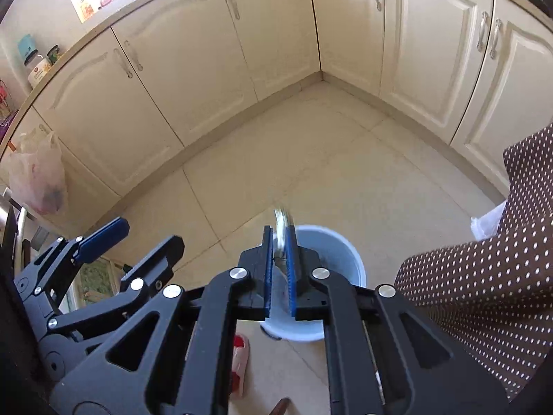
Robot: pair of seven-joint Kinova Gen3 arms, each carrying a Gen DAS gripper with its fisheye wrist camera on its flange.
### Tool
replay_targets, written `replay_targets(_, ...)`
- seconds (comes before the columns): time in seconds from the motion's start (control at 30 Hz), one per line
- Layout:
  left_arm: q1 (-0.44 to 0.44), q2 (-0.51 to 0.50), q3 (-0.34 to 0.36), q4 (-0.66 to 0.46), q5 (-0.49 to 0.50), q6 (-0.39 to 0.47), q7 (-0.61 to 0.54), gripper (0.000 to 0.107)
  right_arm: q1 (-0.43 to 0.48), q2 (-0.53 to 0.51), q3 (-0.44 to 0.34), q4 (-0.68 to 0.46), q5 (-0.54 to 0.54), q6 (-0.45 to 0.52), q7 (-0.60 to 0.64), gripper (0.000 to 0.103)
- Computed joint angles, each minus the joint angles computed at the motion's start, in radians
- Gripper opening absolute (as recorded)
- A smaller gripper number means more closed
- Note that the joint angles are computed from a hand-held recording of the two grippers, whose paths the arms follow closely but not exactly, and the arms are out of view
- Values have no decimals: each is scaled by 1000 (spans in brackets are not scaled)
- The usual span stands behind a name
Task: Collect trash
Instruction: 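Carry both wrappers over the bin and open both tools to drop them, then move both open tools back over the table toward the remaining trash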
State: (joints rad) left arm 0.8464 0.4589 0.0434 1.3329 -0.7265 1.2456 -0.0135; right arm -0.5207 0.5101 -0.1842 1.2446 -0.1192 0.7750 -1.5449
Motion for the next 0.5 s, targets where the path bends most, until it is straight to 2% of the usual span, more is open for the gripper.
replay_targets(0.23,24,-7,2,-39,-26,40,-5,66,15,-43,4,33,-6,-30,-13,9)
replay_targets(0.37,64,-7,3,-95,-65,92,-10,67,31,-106,8,79,-3,-57,-23,9)
replay_targets(0.5,122,8,3,-188,-118,157,-36,69,56,-215,11,150,0,-103,-33,9)
